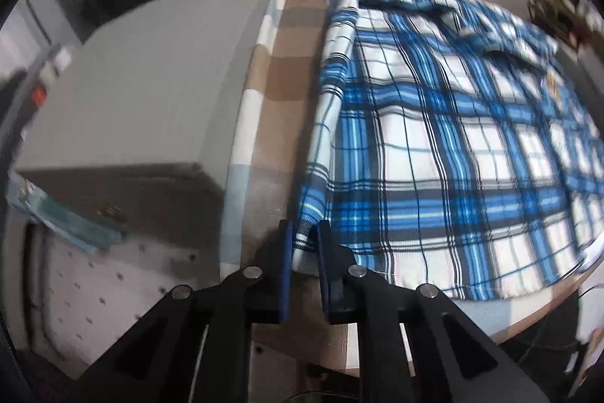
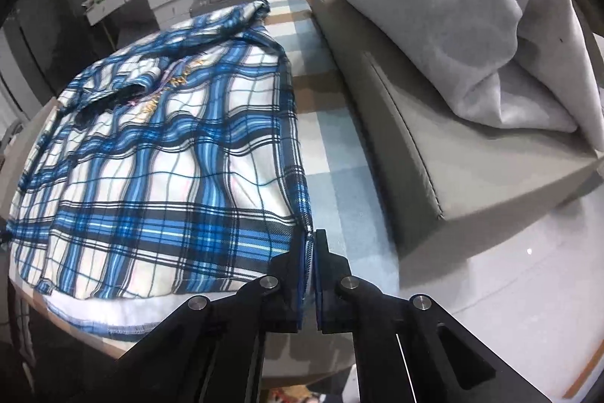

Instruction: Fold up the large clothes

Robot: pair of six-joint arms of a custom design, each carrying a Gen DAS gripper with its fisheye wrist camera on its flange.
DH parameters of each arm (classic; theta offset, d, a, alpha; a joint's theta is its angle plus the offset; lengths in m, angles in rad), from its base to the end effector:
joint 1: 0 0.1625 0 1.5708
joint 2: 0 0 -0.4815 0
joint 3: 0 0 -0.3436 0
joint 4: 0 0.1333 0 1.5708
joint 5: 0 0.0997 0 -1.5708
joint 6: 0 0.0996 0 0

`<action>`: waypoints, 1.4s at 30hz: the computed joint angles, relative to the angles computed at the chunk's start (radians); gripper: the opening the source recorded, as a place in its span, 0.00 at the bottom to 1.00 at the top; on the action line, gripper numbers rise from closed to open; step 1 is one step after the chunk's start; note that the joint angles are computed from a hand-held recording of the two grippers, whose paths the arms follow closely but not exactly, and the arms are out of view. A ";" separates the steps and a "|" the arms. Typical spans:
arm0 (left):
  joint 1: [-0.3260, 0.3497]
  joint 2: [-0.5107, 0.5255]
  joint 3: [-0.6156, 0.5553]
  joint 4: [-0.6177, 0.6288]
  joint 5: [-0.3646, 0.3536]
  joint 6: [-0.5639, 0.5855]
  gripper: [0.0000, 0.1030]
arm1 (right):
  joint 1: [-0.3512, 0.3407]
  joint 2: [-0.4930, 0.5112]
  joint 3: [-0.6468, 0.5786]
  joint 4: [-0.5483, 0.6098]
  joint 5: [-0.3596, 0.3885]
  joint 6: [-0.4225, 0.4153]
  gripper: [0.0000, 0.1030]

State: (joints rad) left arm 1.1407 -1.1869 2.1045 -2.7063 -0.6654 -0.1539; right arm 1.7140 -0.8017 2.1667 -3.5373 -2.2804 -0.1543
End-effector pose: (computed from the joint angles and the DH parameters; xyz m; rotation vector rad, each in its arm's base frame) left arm -0.0160 -0.5425 0.2976 0.1932 2.2689 -0.5566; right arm 0.1434 -0.5149 0.1662 0.0808 -2.3527 0.7205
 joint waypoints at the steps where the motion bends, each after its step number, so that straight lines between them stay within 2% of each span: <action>1: 0.012 -0.006 -0.012 0.008 -0.016 -0.025 0.14 | -0.015 -0.019 0.009 0.022 0.056 0.029 0.11; 2: 0.024 -0.016 -0.016 -0.011 -0.045 -0.038 0.14 | -0.040 -0.048 0.024 0.047 0.154 0.086 0.13; 3: 0.033 -0.028 -0.014 -0.037 -0.083 -0.038 0.14 | -0.075 -0.070 0.042 0.049 0.258 0.132 0.19; 4: 0.041 -0.039 -0.012 -0.056 -0.124 -0.033 0.14 | -0.105 -0.079 0.049 0.042 0.339 0.139 0.26; 5: 0.048 -0.043 -0.018 -0.056 -0.150 -0.027 0.15 | -0.120 -0.083 0.056 0.027 0.378 0.146 0.26; 8: 0.059 -0.031 -0.038 -0.042 -0.192 0.007 0.15 | -0.121 -0.072 0.052 0.012 0.382 0.138 0.28; 10: 0.070 -0.017 -0.061 -0.006 -0.226 0.023 0.16 | -0.129 -0.068 0.051 0.001 0.422 0.136 0.38; 11: 0.073 -0.004 -0.073 0.022 -0.233 0.029 0.20 | -0.132 -0.064 0.047 -0.001 0.436 0.140 0.38; 14: 0.046 0.011 -0.061 0.001 -0.191 0.086 0.44 | -0.136 -0.051 0.034 -0.008 0.458 0.133 0.38; 15: 0.037 0.017 -0.061 0.003 -0.178 0.090 0.44 | -0.132 -0.046 0.030 -0.004 0.455 0.135 0.34; 17: 0.023 0.034 -0.067 0.010 -0.143 0.109 0.44 | -0.133 -0.043 0.010 0.040 0.455 0.128 0.15; 18: 0.017 0.040 -0.068 0.012 -0.130 0.114 0.37 | -0.129 -0.039 0.005 0.051 0.447 0.123 0.04; 19: 0.010 0.043 -0.068 0.015 -0.110 0.114 0.29 | -0.125 -0.035 0.007 0.039 0.440 0.111 0.04; 20: 0.008 0.043 -0.068 0.020 -0.097 0.110 0.09 | -0.115 -0.029 0.009 0.019 0.419 0.090 0.04; 21: 0.012 0.035 -0.081 0.058 -0.122 0.091 0.03 | -0.100 -0.021 0.007 0.006 0.390 0.069 0.04; 22: 0.014 0.027 -0.087 0.084 -0.136 0.080 0.03 | -0.092 -0.018 0.008 -0.007 0.372 0.054 0.03; 26: -0.015 0.023 -0.037 0.051 -0.053 0.142 0.03 | -0.054 -0.012 -0.014 0.003 0.234 -0.021 0.03; 29: -0.018 -0.023 -0.017 0.127 -0.078 0.079 0.03 | -0.059 -0.032 -0.003 0.039 0.224 -0.033 0.03; 31: -0.015 -0.053 -0.004 0.166 -0.091 0.063 0.02 | -0.066 -0.054 0.025 0.036 0.260 -0.031 0.03; 34: -0.026 -0.085 0.018 0.208 -0.096 0.034 0.01 | -0.093 -0.113 0.083 0.032 0.365 0.014 0.03; 36: -0.030 -0.111 0.031 0.212 -0.129 0.020 0.01 | -0.102 -0.142 0.122 0.003 0.423 0.025 0.03; 39: -0.015 -0.130 0.005 0.178 -0.257 0.042 0.01 | -0.092 -0.159 0.136 -0.025 0.475 0.021 0.03; 42: 0.004 -0.121 -0.062 0.164 -0.399 0.090 0.01 | -0.075 -0.156 0.083 -0.010 0.552 0.048 0.03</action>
State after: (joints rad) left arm 1.1444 -1.3078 2.0422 -2.5422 -1.0643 -0.0636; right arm 1.6391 -0.9579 2.2495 -3.5472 -1.7288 -0.1060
